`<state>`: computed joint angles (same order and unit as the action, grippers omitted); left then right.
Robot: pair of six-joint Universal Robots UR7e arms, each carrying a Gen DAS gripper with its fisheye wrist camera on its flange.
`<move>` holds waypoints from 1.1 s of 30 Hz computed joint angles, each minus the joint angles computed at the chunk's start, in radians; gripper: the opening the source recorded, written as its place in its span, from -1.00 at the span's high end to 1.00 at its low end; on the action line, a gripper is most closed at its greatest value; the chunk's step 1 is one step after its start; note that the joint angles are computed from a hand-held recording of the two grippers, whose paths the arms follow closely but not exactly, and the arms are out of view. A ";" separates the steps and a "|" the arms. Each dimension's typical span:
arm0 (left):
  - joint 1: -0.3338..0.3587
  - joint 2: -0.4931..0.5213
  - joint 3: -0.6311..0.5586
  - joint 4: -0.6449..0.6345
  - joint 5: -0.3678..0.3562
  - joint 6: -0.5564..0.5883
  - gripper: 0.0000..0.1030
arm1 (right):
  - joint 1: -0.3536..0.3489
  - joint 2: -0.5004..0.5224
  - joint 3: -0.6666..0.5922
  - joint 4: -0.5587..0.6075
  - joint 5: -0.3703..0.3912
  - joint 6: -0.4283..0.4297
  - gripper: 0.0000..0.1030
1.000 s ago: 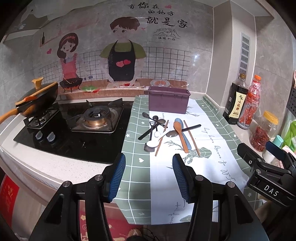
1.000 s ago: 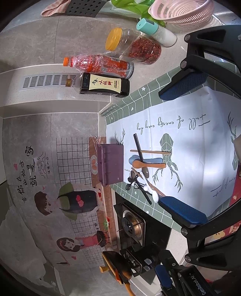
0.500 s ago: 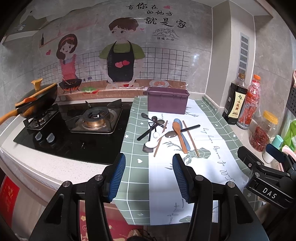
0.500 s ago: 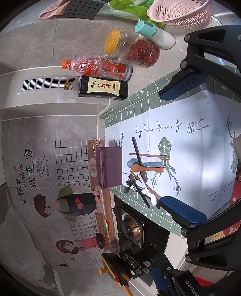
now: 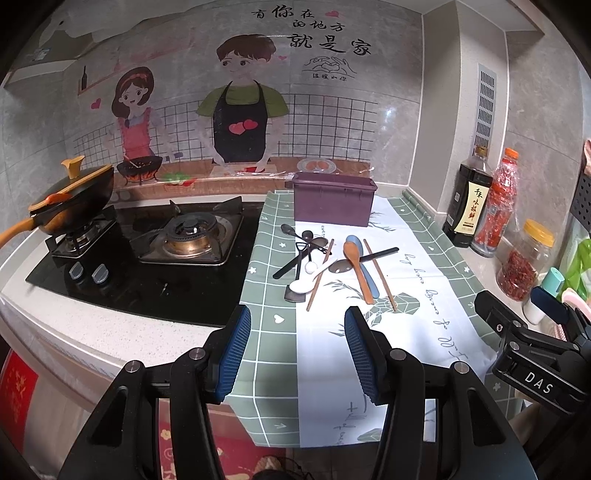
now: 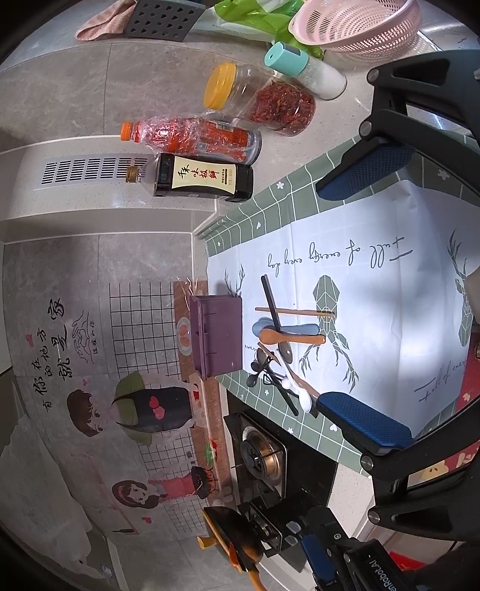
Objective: Organize utensils
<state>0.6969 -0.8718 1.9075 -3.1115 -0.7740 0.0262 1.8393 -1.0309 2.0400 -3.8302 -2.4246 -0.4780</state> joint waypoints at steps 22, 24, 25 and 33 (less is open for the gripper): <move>0.115 0.069 -0.190 0.226 -0.115 -0.021 -0.04 | -0.042 0.060 -0.157 0.122 -0.028 -0.027 -1.00; 0.156 0.088 -0.265 0.331 -0.204 -0.033 -0.04 | -0.055 0.068 -0.210 0.203 -0.039 0.014 -1.00; 0.182 0.096 -0.310 0.400 -0.276 -0.049 -0.04 | -0.061 0.076 -0.239 0.242 -0.050 0.034 -1.00; 0.291 0.177 -0.520 0.512 -0.477 0.008 -0.10 | -0.133 0.145 -0.454 0.683 -0.072 0.167 -0.99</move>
